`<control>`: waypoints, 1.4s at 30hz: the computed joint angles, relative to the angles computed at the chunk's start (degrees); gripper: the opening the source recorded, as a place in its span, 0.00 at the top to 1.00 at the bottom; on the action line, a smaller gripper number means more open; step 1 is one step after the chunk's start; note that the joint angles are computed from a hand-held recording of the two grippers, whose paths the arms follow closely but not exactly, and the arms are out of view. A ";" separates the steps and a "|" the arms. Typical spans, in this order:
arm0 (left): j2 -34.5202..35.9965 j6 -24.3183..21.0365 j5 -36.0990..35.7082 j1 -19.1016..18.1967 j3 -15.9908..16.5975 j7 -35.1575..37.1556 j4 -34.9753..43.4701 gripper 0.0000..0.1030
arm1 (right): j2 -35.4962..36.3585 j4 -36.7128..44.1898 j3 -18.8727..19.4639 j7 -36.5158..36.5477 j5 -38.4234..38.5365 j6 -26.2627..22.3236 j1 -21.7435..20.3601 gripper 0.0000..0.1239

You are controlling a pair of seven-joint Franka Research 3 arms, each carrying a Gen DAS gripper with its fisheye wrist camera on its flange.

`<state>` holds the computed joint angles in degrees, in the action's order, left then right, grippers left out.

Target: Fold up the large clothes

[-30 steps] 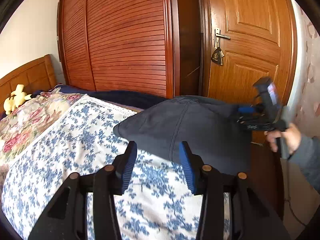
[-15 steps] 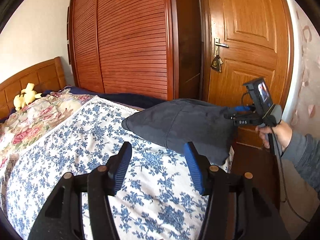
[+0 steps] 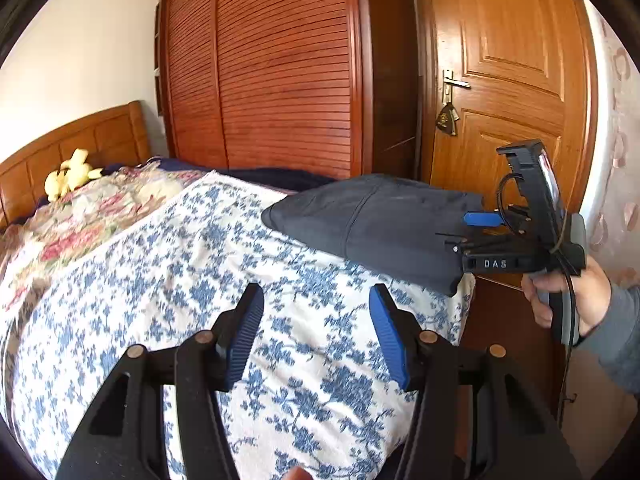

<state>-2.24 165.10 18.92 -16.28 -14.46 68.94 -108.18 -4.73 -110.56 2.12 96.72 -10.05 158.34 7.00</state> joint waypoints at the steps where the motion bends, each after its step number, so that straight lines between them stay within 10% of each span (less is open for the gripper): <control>1: -0.53 0.50 -0.77 0.12 0.23 -0.12 -1.37 0.48 | 0.00 -0.45 0.30 0.36 -0.13 0.59 0.24 0.35; 18: -14.29 -4.05 4.10 5.78 1.52 -12.72 -18.09 0.47 | 1.44 -3.14 4.61 5.59 0.19 6.25 8.56 0.34; 31: -40.15 -12.80 3.54 10.21 3.01 -18.04 -36.53 0.47 | -0.88 -4.46 6.90 -7.07 16.93 5.99 16.66 0.25; 42: -57.86 -20.07 3.30 13.69 3.99 -22.68 -46.43 0.47 | -1.55 -5.04 10.73 -2.94 12.97 8.89 19.82 0.23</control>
<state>-60.10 145.03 22.23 -2.59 -10.48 46.26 -154.61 -6.28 -115.60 12.84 93.77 2.92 167.23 26.83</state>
